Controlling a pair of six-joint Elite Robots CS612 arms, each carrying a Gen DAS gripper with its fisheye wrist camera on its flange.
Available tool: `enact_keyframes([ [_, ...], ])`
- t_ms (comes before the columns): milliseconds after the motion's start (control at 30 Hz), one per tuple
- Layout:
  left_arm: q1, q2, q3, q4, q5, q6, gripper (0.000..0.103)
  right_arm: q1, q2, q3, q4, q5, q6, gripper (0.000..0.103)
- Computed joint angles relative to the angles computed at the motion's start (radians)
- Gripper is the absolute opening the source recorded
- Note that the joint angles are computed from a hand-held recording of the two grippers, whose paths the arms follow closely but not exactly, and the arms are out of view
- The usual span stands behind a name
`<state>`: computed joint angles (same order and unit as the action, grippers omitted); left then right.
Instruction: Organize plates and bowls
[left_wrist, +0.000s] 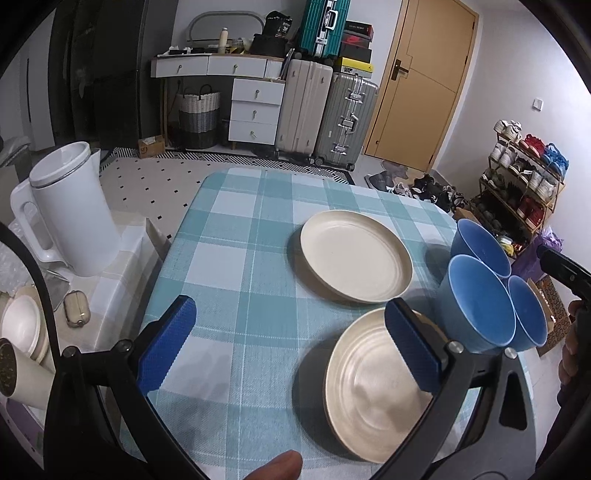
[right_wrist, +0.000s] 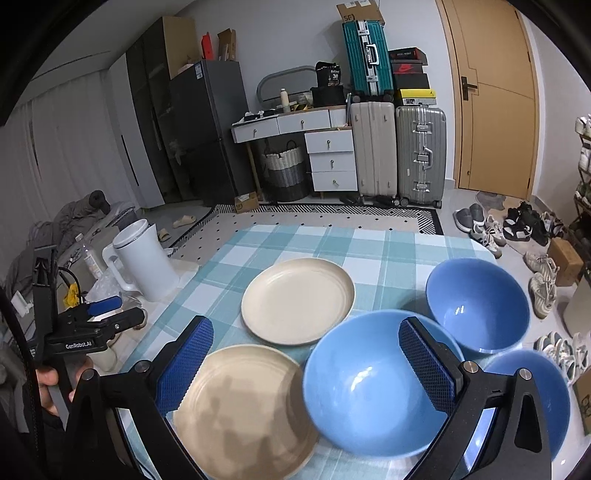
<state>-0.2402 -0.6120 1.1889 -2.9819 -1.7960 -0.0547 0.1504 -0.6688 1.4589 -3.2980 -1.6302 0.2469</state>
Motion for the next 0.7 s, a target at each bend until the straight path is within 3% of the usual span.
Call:
enact_keyframes([
  [300, -0.003, 0.057, -0.121, 0.104, -0.004, -0.040, 0.102, -0.023, 0.040, -0.116, 0.133, 0.046, -0.021, 0.102],
  [700, -0.012, 0.128, -0.266, 0.226, 0.022, -0.042, 0.102, -0.049, 0.104, -0.269, 0.282, 0.058, -0.006, 0.102],
])
